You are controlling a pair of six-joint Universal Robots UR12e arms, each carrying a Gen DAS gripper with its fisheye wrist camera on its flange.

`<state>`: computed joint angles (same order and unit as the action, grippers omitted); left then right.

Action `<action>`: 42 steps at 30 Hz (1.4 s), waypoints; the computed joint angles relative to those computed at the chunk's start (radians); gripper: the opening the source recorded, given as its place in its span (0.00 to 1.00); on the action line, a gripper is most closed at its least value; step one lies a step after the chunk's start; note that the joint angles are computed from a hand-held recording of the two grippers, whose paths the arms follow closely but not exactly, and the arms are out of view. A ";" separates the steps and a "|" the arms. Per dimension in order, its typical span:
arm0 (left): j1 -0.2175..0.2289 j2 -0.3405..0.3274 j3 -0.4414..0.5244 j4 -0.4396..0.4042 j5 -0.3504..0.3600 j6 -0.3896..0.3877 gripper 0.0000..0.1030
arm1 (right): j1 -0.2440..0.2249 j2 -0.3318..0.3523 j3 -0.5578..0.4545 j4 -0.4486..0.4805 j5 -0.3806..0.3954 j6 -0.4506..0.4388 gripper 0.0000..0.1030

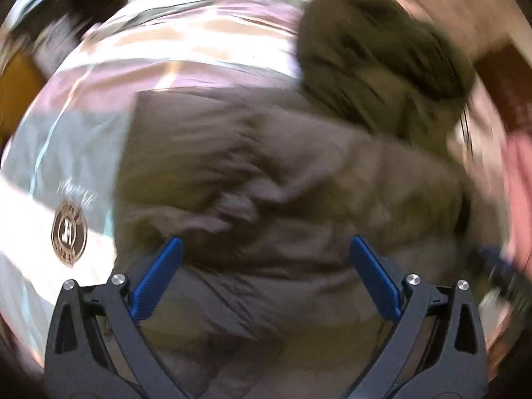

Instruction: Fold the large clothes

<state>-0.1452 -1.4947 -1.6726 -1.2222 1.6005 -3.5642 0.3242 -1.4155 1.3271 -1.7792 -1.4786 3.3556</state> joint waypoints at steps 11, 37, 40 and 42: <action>-0.047 -0.018 0.037 -0.103 0.033 0.037 0.98 | -0.046 -0.011 0.027 0.158 -0.049 -0.059 0.82; -0.348 -0.067 0.080 -0.330 -0.104 0.291 0.98 | -0.244 -0.292 0.316 0.436 -0.230 -0.336 0.99; -0.313 -0.049 0.072 -0.288 -0.114 0.295 0.98 | -0.222 -0.295 0.313 0.353 -0.257 -0.379 0.98; -0.288 -0.028 0.056 -0.231 -0.115 0.262 0.98 | -0.248 -0.312 0.305 0.258 -0.144 -0.381 0.98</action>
